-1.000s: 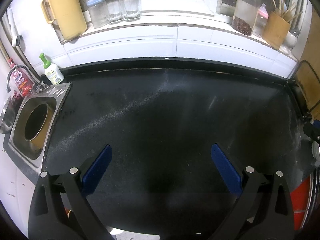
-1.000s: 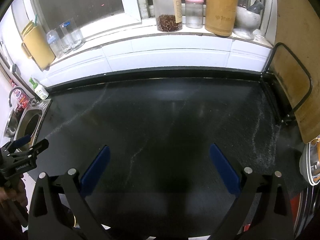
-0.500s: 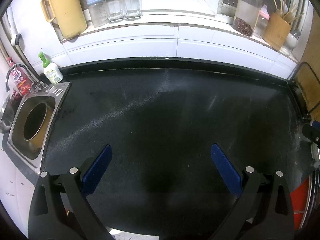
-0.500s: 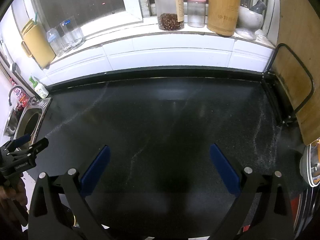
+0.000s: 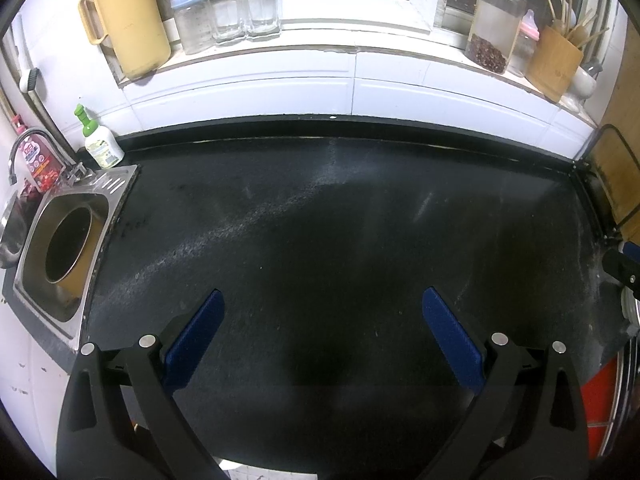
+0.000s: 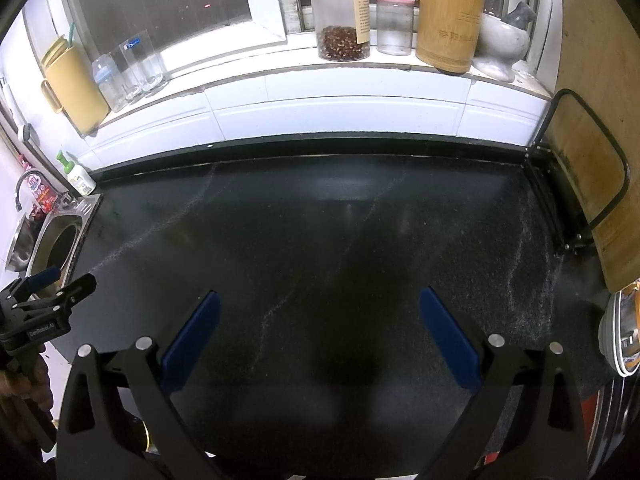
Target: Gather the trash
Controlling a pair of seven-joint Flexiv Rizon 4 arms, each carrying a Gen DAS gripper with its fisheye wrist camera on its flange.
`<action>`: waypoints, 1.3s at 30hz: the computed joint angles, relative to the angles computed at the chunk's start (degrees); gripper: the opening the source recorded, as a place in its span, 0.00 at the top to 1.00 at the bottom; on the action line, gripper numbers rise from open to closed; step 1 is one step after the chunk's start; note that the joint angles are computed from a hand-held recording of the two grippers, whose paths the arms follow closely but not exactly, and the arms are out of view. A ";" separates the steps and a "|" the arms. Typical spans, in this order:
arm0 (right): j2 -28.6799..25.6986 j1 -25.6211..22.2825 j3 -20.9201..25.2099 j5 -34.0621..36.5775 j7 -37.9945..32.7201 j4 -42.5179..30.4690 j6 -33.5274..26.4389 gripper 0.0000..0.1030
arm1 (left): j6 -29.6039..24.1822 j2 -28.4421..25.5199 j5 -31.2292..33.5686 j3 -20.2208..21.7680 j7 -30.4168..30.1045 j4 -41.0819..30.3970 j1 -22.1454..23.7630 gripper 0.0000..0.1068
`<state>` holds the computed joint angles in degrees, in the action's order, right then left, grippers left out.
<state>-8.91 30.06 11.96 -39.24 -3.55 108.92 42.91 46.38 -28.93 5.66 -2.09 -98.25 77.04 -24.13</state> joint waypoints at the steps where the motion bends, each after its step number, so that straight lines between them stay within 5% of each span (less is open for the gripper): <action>1: 0.02 -0.04 0.02 0.08 -0.13 -0.01 0.08 0.07 | -0.08 -0.11 0.12 0.03 -0.02 -0.20 -0.05 0.10; 39: 0.59 -0.69 -0.13 -0.82 1.64 2.75 2.44 0.07 | 2.28 -0.93 2.17 0.28 0.81 0.11 -0.28 0.10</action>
